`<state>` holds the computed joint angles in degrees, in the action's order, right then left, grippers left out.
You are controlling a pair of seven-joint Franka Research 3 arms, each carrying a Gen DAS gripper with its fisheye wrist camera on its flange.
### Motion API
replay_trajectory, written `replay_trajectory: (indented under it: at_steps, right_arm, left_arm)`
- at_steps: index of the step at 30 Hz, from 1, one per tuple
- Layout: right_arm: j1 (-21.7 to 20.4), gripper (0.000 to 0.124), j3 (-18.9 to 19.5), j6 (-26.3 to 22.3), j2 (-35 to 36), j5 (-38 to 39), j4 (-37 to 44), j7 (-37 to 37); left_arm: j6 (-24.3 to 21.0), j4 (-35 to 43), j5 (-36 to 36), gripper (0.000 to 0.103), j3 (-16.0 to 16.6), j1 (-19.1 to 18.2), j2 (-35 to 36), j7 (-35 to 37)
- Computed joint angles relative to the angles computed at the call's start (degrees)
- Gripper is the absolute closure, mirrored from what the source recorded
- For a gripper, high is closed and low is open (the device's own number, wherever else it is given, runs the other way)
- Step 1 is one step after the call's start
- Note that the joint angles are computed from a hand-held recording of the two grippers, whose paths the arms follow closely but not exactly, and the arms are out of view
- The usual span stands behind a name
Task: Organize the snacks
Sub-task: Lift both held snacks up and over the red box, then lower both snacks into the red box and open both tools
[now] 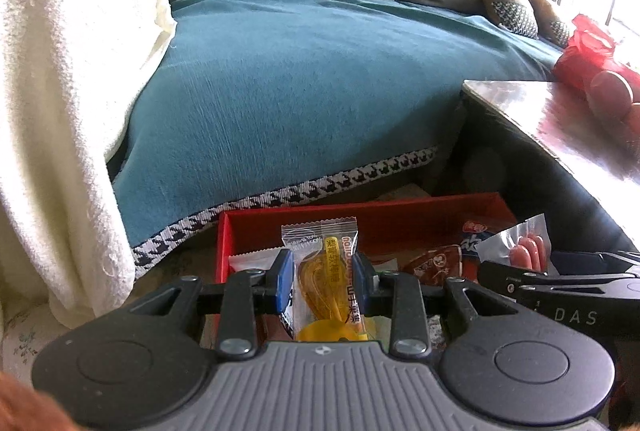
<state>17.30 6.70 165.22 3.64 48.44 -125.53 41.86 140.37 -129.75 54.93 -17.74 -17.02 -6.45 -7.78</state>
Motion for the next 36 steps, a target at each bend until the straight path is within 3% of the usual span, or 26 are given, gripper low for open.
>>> replay_trajectory:
  at_steps: [36]
  right_arm:
    - [-0.1, 0.028, 0.5, 1.2, 4.0, -15.9, 0.5, 11.0]
  left_arm:
    - [1.9, 2.5, -3.9, 0.077, 2.4, -0.7, 5.9, 4.9]
